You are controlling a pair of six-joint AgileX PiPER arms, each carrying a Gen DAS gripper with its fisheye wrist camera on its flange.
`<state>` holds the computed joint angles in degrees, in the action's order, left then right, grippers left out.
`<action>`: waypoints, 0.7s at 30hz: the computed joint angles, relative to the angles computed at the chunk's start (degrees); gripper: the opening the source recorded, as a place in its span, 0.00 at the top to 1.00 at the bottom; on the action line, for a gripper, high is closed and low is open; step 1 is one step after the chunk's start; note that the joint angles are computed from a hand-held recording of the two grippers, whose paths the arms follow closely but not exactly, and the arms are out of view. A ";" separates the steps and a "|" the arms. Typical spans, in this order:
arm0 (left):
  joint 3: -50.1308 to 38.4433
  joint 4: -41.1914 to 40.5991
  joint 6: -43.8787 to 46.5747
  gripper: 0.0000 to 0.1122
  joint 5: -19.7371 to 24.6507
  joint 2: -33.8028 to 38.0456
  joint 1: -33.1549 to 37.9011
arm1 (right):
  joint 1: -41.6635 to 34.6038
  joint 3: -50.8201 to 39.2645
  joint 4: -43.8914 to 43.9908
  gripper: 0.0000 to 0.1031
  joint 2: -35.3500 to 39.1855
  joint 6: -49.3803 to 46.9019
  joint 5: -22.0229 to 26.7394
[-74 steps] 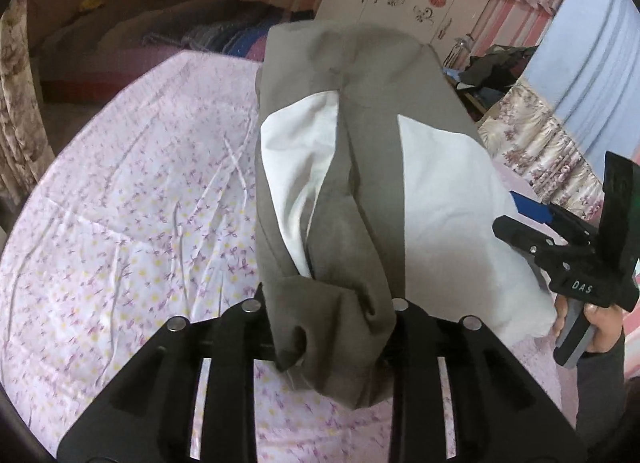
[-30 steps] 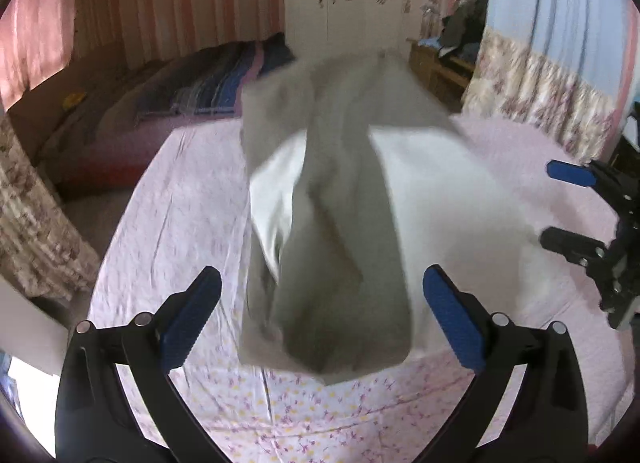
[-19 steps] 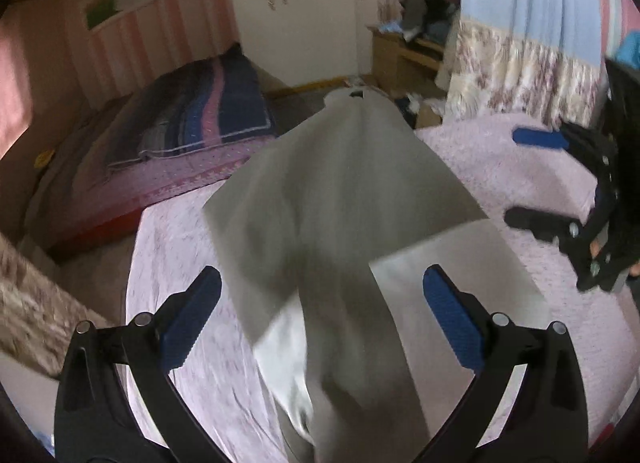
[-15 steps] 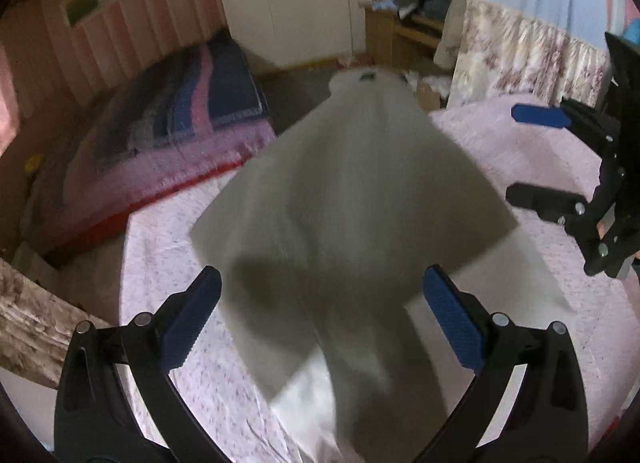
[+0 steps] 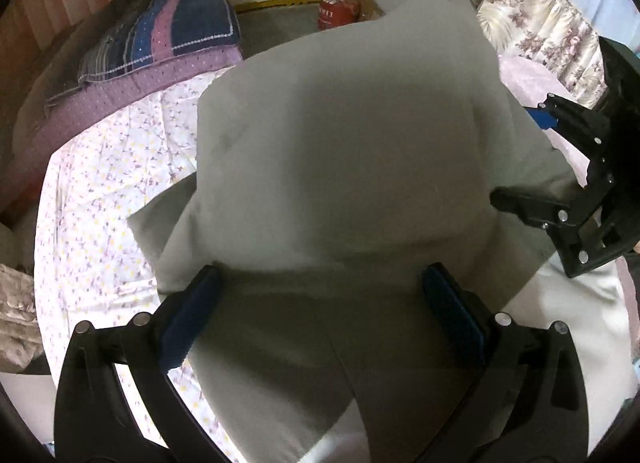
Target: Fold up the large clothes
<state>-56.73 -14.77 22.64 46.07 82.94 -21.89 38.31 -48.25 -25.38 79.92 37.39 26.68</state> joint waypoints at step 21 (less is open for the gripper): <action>9.06 5.11 -10.88 0.11 10.11 -34.68 1.55 | 46.89 2.15 -26.36 0.02 -17.60 53.88 39.13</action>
